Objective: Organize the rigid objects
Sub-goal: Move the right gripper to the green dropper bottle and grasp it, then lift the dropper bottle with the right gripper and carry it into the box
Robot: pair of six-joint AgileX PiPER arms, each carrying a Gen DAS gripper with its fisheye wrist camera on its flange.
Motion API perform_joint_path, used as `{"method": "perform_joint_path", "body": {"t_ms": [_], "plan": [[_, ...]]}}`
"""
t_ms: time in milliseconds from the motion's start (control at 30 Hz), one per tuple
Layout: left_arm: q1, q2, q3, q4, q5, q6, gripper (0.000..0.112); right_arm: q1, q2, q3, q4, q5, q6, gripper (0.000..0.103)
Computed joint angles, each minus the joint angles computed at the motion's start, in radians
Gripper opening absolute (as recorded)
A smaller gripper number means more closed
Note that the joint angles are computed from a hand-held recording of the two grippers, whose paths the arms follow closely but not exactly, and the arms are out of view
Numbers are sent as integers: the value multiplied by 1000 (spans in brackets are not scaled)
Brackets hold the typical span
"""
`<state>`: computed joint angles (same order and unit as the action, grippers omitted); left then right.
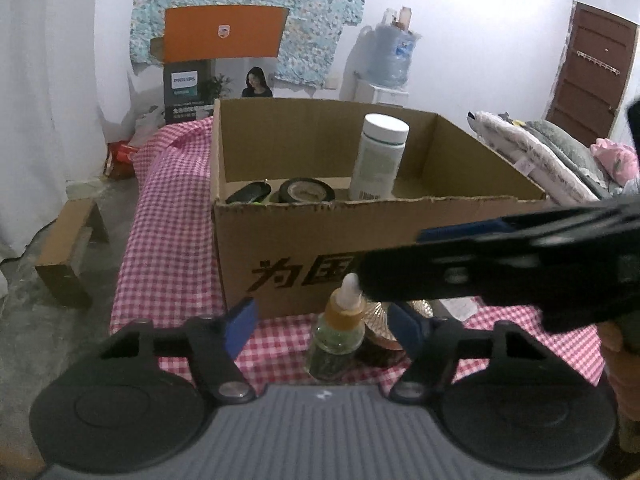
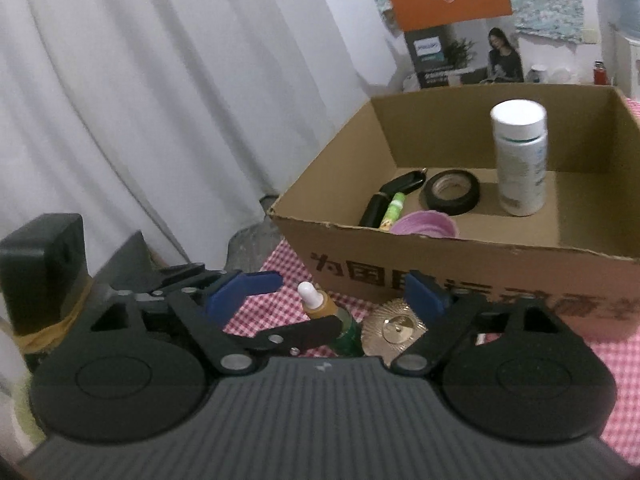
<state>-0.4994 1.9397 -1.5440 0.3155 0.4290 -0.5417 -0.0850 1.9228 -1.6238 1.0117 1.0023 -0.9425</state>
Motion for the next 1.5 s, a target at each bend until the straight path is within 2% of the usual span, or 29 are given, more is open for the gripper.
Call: {"method": "perform_joint_path", "body": {"t_ms": [133, 333, 400, 633, 833, 967, 1100, 1233, 1500], "plan": [[9, 21, -16, -54, 5, 69, 59, 45, 67, -95, -69, 9, 70, 58], [20, 37, -12, -90, -11, 83, 57, 82, 134, -185, -142, 24, 137, 43], [25, 41, -11, -125, -16, 112, 53, 89, 151, -208, -160, 34, 153, 37], [22, 58, -25, -121, -8, 111, 49, 99, 179, -251, -169, 60, 171, 30], [25, 66, -36, -127, -4, 121, 47, 105, 176, -250, -183, 64, 173, 29], [26, 71, -38, -166, -16, 155, 36, 107, 172, -249, -193, 59, 165, 27], [3, 66, -27, -66, -20, 79, 34, 113, 146, -219, -197, 35, 130, 20], [0, 45, 0, -75, -32, 84, 34, 116, 130, -201, -200, 30, 117, 20], [-38, -43, 46, 83, -26, -48, 33, 99, 53, -146, -145, 38, 63, 20]]}}
